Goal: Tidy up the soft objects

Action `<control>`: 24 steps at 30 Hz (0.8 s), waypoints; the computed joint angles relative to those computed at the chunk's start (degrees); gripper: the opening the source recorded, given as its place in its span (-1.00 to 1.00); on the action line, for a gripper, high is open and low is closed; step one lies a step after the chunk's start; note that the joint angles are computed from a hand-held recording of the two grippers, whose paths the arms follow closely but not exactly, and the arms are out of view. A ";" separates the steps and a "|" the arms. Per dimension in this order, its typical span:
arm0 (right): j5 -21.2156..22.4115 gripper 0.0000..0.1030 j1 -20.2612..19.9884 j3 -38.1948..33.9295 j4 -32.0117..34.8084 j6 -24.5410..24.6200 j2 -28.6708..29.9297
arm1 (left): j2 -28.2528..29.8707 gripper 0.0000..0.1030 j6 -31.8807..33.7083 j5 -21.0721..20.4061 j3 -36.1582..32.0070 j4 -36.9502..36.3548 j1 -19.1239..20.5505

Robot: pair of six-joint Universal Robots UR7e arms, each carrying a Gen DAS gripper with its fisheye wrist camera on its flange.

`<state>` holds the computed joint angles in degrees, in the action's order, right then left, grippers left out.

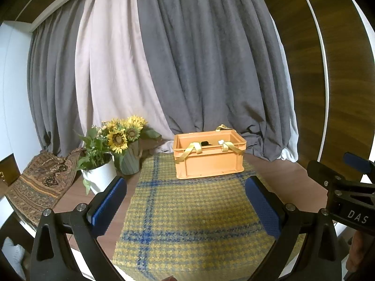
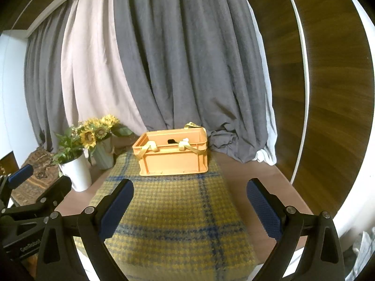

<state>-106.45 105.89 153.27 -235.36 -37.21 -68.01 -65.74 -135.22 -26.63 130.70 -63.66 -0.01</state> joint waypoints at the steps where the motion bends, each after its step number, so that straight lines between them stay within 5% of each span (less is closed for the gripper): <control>1: 0.20 0.91 -0.20 0.25 0.31 -0.03 -0.43 | 0.28 1.00 -0.16 -0.15 -0.15 0.06 -0.17; 24: 1.76 0.91 -1.81 1.84 1.59 -0.42 -4.22 | 3.71 1.00 -1.94 -0.75 -2.74 1.85 -1.28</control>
<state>-104.68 104.07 155.11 -233.77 -37.63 -72.23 -62.03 -137.16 -27.38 127.96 -61.81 -1.28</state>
